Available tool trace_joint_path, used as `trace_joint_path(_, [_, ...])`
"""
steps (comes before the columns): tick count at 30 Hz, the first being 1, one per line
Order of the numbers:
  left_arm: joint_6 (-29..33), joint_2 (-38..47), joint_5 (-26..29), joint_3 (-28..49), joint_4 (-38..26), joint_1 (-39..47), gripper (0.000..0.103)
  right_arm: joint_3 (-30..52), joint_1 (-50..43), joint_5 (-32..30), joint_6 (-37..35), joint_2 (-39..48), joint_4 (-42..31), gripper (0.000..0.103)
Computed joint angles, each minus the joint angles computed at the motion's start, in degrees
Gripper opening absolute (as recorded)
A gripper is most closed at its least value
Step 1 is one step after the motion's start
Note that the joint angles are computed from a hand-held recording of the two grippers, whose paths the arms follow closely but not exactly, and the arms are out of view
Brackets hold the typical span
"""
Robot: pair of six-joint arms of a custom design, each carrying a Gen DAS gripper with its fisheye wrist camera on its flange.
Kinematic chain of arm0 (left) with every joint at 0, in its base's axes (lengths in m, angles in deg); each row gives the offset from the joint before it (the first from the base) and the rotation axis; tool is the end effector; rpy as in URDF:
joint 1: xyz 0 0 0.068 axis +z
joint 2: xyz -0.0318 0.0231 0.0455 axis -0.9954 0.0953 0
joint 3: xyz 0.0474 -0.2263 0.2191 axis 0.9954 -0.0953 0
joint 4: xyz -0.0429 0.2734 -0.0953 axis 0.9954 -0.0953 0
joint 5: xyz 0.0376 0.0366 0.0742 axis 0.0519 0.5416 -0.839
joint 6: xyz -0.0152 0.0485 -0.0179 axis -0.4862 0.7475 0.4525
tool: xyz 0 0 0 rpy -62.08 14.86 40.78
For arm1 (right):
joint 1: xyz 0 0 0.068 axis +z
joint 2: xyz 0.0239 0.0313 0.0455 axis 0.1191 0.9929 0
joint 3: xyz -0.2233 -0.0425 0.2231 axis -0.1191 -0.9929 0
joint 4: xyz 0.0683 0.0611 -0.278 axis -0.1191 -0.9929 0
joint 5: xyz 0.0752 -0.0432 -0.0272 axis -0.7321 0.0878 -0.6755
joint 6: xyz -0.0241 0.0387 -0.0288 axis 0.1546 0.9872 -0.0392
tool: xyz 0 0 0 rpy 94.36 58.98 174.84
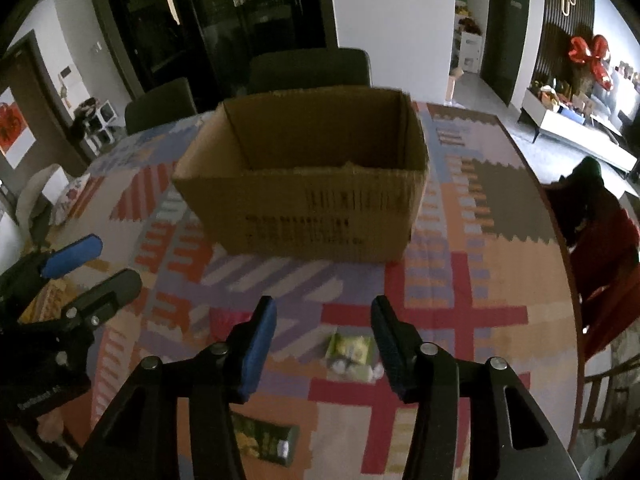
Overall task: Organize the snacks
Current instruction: 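Withdraw both grippers from the box toward the remaining snacks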
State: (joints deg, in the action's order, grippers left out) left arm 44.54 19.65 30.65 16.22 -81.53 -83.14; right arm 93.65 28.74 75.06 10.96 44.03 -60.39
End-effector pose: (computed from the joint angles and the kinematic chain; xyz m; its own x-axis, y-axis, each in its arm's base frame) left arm 0.2149 0.0071 0.1967 -0.7692 -0.1740 -0.6148 -0.1790 0.9824 -0.0540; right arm 0.3011 0.1289 0.1979 -0.7404 -0.3998 -0.5404 -0.5398 0.8327 0.1235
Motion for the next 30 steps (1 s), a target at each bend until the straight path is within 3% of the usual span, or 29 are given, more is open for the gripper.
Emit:
trace_joint_path(11, [1.3,3.0,4.1,-5.8,3.7,1.5,0.073,-5.1,1.6,2.8,2.8,2.0,1.5,0.054])
trace_joint_path(21, [10.5,6.8,5.9,-9.3,10.8,3.7,0.075,-11.6,3.3,6.3,11.7,0.9,9.2,0.057])
trace_joint_path(30, [21.2,9.1,-0.9,-14.6,24.1,-0.2,0.076,-20.4,6.3,13.6,15.3,-1.6,21.8,0.057])
